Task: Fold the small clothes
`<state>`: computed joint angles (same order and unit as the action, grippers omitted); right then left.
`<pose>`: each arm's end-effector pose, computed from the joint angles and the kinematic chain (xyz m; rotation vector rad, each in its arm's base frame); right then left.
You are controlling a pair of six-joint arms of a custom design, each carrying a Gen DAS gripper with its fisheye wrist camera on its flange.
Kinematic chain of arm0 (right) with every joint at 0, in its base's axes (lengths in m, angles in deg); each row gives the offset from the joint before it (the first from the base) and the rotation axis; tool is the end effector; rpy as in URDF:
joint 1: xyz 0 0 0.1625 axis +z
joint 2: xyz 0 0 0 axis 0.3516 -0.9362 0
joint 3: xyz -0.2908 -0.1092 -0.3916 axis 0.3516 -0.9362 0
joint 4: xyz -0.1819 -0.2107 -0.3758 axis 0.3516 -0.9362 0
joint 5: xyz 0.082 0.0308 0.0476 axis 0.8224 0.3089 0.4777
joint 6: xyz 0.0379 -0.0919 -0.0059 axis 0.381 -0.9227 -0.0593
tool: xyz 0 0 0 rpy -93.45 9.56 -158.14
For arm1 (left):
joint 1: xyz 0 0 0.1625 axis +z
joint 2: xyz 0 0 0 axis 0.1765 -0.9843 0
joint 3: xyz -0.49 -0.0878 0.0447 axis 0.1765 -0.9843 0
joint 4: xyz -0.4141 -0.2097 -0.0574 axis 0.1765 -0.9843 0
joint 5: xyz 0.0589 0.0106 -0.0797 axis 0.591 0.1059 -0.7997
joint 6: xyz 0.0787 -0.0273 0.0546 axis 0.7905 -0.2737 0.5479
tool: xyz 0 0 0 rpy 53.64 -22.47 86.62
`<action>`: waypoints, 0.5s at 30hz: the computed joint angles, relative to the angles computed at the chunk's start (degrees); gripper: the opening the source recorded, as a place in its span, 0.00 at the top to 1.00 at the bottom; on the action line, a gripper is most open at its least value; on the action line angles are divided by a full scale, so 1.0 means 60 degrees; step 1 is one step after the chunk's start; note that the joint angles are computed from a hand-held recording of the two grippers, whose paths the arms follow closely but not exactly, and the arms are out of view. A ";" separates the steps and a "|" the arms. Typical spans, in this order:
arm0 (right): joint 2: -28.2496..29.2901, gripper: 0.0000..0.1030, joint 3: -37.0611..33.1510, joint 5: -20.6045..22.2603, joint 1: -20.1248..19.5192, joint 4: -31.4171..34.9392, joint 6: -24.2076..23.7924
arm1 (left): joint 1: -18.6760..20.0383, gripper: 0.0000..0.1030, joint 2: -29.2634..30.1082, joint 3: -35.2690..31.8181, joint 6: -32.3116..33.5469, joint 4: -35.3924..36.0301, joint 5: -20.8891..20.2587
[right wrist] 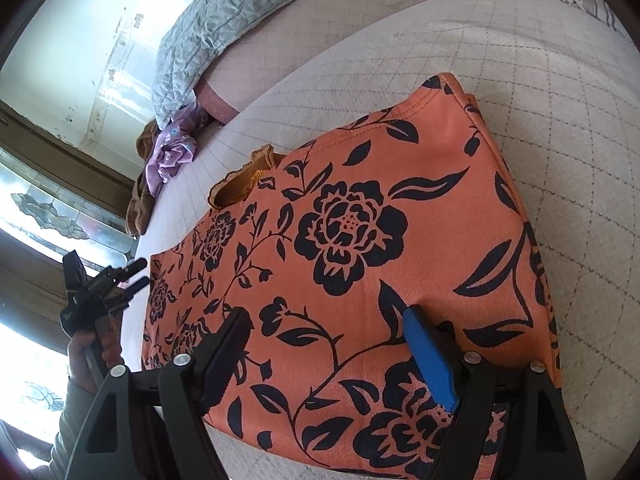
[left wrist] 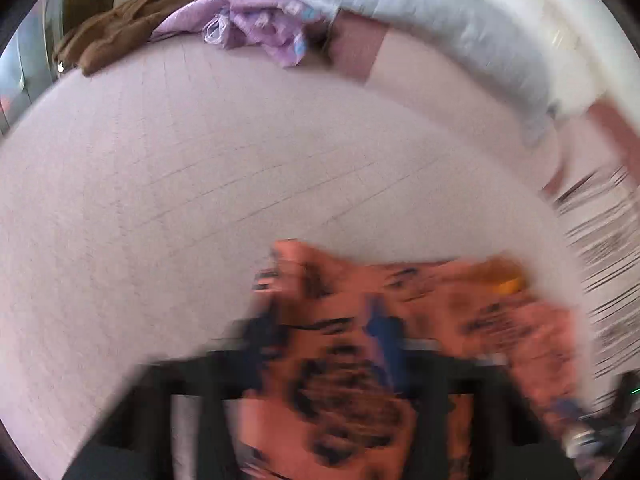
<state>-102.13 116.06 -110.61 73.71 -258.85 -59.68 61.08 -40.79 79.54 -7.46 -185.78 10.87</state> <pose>0.1493 -0.5916 0.1073 -0.3050 -2.7729 0.9628 -0.0705 -0.7999 0.1562 0.3310 2.5130 -0.5566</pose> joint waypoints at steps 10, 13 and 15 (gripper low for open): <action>0.0088 0.16 -0.0182 -0.0278 0.0115 0.0274 0.0123 | 0.0129 0.89 -0.0250 0.0350 -0.0058 0.0082 0.0813; 0.0073 0.15 -0.0319 -0.0464 0.0209 0.0642 0.0215 | -0.0137 0.43 -0.0764 0.1104 -0.0300 -0.0875 0.0943; 0.0074 0.14 -0.0384 -0.0574 0.0256 0.0837 0.0201 | -0.0309 0.34 -0.1204 0.1768 -0.0035 -0.1895 0.0530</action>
<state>-101.69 113.76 -114.06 75.25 -253.83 -58.48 59.23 -48.02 90.15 -7.67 -197.15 14.05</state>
